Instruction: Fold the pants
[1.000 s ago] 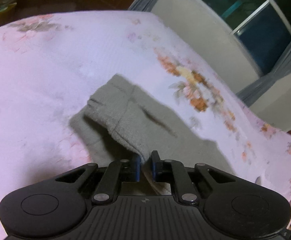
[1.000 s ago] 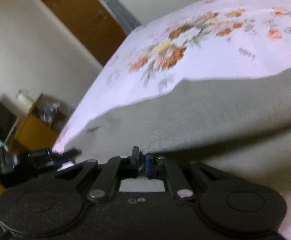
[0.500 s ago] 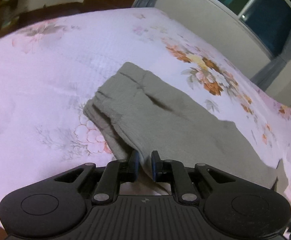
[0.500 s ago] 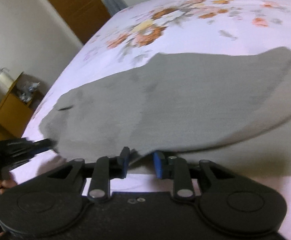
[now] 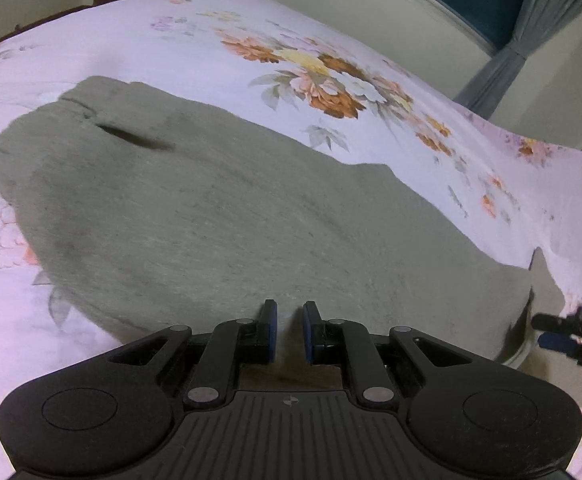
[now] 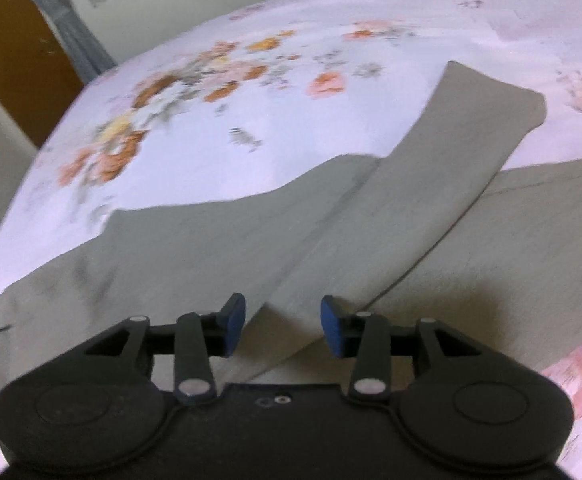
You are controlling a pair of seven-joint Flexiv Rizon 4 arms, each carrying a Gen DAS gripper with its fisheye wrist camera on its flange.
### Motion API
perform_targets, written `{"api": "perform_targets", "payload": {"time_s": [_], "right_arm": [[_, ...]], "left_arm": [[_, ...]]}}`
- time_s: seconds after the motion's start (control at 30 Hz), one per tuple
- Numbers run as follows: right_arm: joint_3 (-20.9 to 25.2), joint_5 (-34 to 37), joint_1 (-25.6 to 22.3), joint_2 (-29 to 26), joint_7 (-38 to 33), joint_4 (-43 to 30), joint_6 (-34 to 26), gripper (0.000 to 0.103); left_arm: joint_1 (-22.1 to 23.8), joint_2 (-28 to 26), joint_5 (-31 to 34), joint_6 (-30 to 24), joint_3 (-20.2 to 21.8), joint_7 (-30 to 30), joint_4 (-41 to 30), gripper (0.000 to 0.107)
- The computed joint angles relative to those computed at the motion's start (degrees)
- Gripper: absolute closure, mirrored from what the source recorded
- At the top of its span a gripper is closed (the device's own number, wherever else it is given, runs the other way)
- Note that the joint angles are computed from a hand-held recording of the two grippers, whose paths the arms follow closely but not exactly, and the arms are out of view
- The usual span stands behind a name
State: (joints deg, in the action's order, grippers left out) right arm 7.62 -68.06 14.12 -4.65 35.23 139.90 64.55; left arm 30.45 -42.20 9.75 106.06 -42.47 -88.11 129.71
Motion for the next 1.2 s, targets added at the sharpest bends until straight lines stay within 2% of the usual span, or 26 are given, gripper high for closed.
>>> {"api": "perform_targets", "payload": {"time_s": [0.07,0.17,0.23,0.27,0.3,0.53,0.6,0.67,0.73,0.8,0.83,0.9,0.93,1.03,1.1,1.2], "right_arm": [[0.44,5.85,0.65,-1.81,-4.61,-1.92,-1.59,0.051],[1.83,17.73,2.97,-4.21,-14.65,-5.31,-8.05,0.051],[1.94,22.14,4.07,-4.94,-18.27,-6.18,-10.0,0.068],[1.61,22.91,4.08,-4.54,-18.36,-5.49,-9.02,0.092],[1.41,23.52,3.97,-3.78,-17.89,-4.35,-7.4,0.096],[4.97,22.44,5.38,5.66,-10.88,3.09,-7.06,0.098],[5.54,20.22,5.06,6.65,-6.93,5.16,-5.18,0.098],[4.43,17.21,3.78,5.17,-3.69,6.53,-1.68,0.098],[3.3,13.16,3.09,3.11,-0.75,7.0,0.47,0.098],[3.49,12.97,3.6,2.81,-2.09,6.37,-0.82,0.094],[3.86,14.02,3.96,3.18,-4.23,6.0,-1.98,0.091],[4.35,14.5,4.43,4.45,-6.96,5.61,-4.44,0.078],[4.54,13.97,4.5,5.29,-7.72,5.54,-5.92,0.077],[4.08,11.91,3.27,7.0,-9.19,5.56,-8.02,0.066],[3.43,11.0,2.03,7.0,-9.6,5.34,-8.64,0.057],[2.44,9.04,0.17,6.68,-9.97,4.95,-8.94,0.052]], "left_arm": [[0.7,-0.6,0.29,0.22,-0.44,0.04,0.14,0.095],[1.92,-2.02,0.78,0.05,-1.31,0.46,-0.16,0.095],[2.68,-2.97,1.2,0.16,-1.89,0.93,-0.22,0.095],[2.77,-3.32,1.33,0.3,-2.02,1.09,-0.28,0.095],[2.89,-3.64,1.53,0.46,-2.11,1.31,-0.32,0.095],[3.69,-4.71,2.75,1.07,-2.6,2.97,-0.32,0.095],[3.52,-4.64,2.73,1.36,-2.41,2.99,-0.2,0.095],[2.75,-4.22,2.67,1.71,-1.66,2.93,-0.18,0.095],[1.95,-3.47,2.44,1.63,-1.0,2.72,-0.23,0.095],[1.45,-2.37,1.98,1.06,-0.6,2.38,-0.11,0.095],[1.16,-1.77,1.75,0.78,-0.38,2.3,-0.06,0.095],[0.09,0.15,0.96,-0.13,0.38,2.13,0.09,0.095],[-0.47,1.02,0.58,-0.52,0.67,2.11,0.15,0.095],[-3.61,4.15,-0.87,-1.55,2.61,2.22,0.18,0.095],[-4.94,5.3,-1.56,-1.99,2.57,2.3,0.21,0.095],[-6.78,5.9,-2.09,-2.48,1.91,2.9,-0.27,0.095]]}}
